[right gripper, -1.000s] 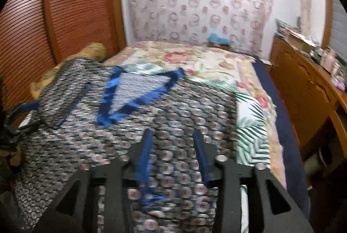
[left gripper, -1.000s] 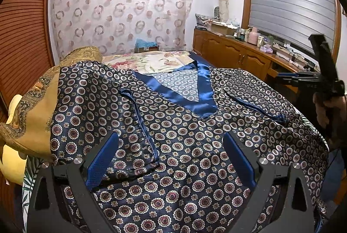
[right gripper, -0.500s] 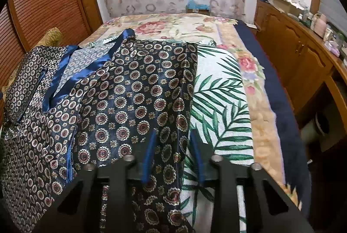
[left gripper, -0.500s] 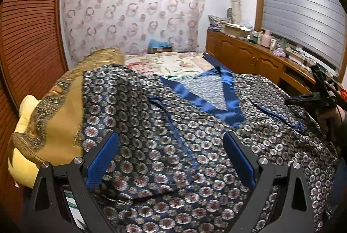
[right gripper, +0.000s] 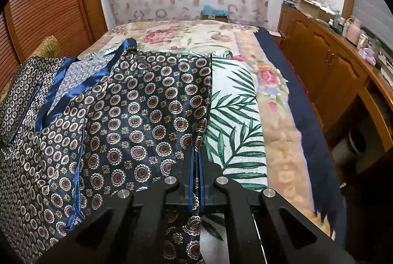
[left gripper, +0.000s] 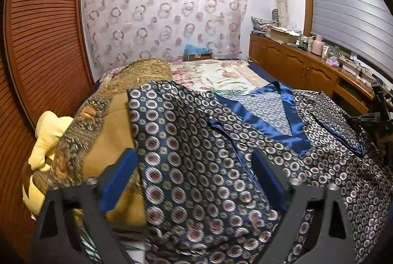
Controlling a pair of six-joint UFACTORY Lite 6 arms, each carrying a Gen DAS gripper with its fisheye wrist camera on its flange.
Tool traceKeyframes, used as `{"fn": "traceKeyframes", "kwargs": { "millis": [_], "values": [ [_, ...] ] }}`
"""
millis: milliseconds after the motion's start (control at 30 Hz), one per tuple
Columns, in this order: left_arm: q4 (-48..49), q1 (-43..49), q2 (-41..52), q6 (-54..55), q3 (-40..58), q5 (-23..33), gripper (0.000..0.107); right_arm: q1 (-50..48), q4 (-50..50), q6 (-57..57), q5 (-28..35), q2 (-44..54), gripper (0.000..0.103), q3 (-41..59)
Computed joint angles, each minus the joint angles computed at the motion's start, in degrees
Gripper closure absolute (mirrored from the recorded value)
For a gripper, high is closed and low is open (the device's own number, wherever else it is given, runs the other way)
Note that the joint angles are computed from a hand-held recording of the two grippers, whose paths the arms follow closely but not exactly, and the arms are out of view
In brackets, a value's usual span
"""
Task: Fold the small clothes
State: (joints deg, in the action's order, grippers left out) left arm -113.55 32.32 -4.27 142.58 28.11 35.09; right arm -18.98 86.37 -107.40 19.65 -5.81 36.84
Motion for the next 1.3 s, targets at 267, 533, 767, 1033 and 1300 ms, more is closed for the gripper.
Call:
{"fn": "traceKeyframes", "kwargs": {
  "millis": [267, 533, 767, 1033, 1300],
  "values": [
    [8.6, 1.4, 8.7, -9.5, 11.6, -1.2, 0.054, -2.7, 0.3, -1.6, 2.9, 0.5, 0.1, 0.4],
    [14.4, -0.1, 17.1, -19.1, 24.7, -5.9, 0.056, -2.3, 2.4, -3.9, 1.8, -0.5, 0.1, -0.8],
    [23.5, -1.2, 25.3, -31.8, 35.2, -7.1, 0.056, -2.0, 3.0, -4.4, 1.5, -0.6, 0.1, -1.0],
    [30.9, -1.4, 31.0, -41.6, 41.6, -7.4, 0.057, -2.3, 2.5, -3.9, 2.0, -0.5, 0.099, -0.9],
    [35.2, -1.8, 33.2, -46.0, 44.3, -5.7, 0.093, -2.7, 2.1, -3.7, 2.3, -0.4, 0.098, -0.8]
  ]
}}
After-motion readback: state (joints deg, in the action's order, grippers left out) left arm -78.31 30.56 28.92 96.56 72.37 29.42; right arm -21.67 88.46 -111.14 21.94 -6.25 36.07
